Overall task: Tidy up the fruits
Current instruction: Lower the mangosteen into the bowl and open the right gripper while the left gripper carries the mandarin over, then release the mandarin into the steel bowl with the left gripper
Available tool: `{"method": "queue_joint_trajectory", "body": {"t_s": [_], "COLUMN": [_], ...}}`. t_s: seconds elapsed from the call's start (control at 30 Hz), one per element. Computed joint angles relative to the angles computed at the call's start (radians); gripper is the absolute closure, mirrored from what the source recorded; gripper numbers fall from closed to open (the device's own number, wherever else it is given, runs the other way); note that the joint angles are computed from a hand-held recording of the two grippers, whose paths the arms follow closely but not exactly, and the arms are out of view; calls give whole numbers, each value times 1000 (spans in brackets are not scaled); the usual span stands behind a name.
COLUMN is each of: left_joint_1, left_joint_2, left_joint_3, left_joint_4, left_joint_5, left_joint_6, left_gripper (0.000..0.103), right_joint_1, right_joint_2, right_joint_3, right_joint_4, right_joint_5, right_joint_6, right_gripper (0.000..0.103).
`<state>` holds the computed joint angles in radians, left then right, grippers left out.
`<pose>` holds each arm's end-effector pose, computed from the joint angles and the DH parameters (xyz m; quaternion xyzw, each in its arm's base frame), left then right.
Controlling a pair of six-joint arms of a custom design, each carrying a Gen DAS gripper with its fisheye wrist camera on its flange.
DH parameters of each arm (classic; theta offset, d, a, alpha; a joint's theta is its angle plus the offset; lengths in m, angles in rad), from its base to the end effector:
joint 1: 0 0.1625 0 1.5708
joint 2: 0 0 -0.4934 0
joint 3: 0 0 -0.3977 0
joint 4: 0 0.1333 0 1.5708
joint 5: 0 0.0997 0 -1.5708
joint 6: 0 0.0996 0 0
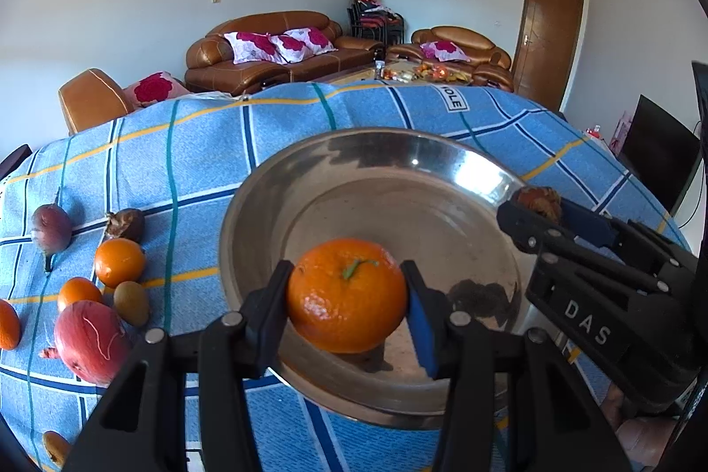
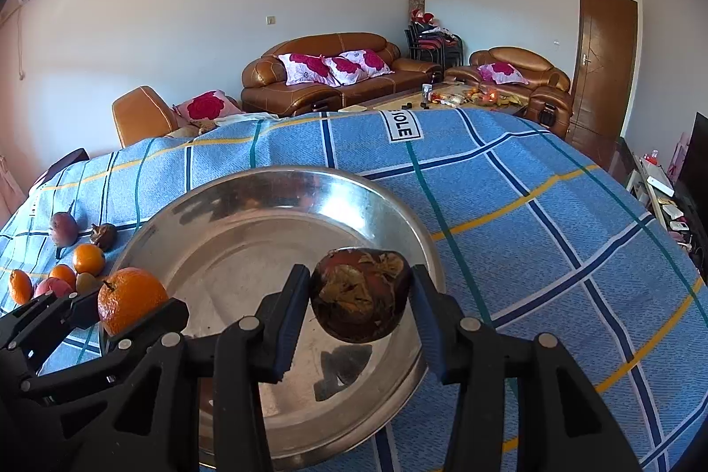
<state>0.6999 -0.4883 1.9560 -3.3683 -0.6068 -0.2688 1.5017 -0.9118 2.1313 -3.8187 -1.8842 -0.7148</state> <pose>-0.3123 -0.5442 -0.0231 0.1865 0.8573 -0.3692 0.3065 0.0629 -0.5773 0.2157 0.2001 -0.8399 0.3971 0.3112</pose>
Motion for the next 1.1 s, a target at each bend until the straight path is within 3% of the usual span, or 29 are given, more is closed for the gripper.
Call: {"method": "queue_joint_trajectory", "body": {"t_s": [0.63, 0.73, 0.83, 0.9, 1.0, 1.1], "left_joint_1": [19, 8, -12, -21, -28, -37], "left_joint_2": [-3, 10, 32, 39, 42, 50], "left_joint_3": [-20, -4, 0, 3, 15, 15], "left_joint_4": [49, -49, -132, -164, -252, -285], "left_joint_5": [-7, 4, 75, 121, 153, 196], "left_joint_6": [-35, 12, 54, 48, 66, 90], "left_gripper": [52, 39, 22, 1, 0, 0], "right_joint_1": [1, -1, -9, -15, -26, -27], "right_joint_2": [1, 2, -2, -3, -6, 2], "right_joint_3": [-3, 6, 19, 28, 44, 51], "right_joint_4": [13, -18, -63, -104, -173, -226], "right_joint_5": [8, 21, 45, 69, 119, 138], "right_joint_6": [17, 17, 29, 39, 49, 31], "right_gripper": [55, 52, 50, 46, 28, 24]}}
